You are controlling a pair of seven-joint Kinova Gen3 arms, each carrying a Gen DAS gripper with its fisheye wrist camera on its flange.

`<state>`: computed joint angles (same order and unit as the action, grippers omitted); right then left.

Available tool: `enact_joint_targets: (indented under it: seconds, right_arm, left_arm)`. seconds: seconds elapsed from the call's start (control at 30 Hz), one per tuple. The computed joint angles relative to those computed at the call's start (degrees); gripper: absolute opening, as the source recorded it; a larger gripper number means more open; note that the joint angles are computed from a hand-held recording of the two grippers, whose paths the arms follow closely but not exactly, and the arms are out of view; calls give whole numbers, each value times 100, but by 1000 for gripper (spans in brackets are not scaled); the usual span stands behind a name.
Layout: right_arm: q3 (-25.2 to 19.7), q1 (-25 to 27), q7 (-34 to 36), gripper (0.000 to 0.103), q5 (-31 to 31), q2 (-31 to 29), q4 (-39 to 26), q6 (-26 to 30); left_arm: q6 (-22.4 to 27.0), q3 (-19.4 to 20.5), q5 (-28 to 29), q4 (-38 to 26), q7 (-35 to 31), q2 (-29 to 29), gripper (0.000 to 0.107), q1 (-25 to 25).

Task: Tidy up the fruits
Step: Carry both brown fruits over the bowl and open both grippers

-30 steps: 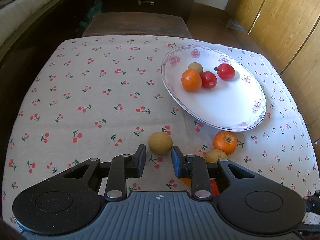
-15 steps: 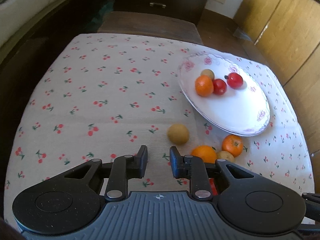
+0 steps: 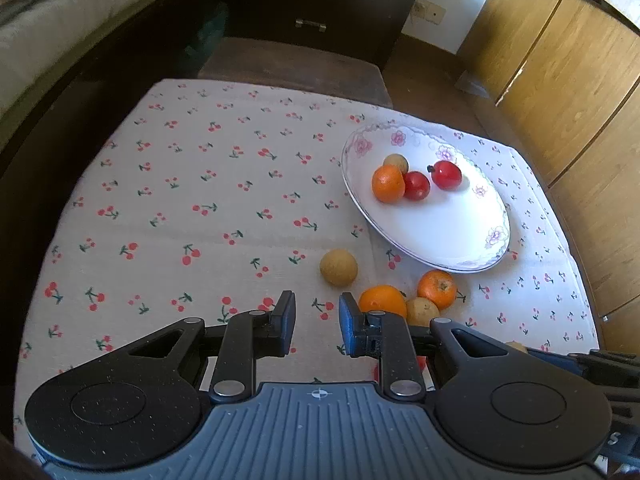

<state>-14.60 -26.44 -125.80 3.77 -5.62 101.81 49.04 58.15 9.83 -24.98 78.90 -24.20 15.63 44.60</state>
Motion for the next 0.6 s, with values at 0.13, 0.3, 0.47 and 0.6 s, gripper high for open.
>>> enact_joint_targets:
  seconds: [0.13,0.3,0.47,0.6]
  right_arm:
    - [87,51,189,31,-175,-73,68,-33]
    - [129,105,365,31,-272,-27,40,-44]
    - [189,144,608,31,-425,-28,43,-83]
    - [240,213,703,31,-479,15,16,-102]
  left_arm:
    - [-188,-44,119,9,144,6,34,-133]
    - [-60,-58,153,-509,-89,423,41,-53]
    - [391,-330,53,-1145,-74,938,52,223]
    - [556,-391,174,-1394,-217,1181,46,243]
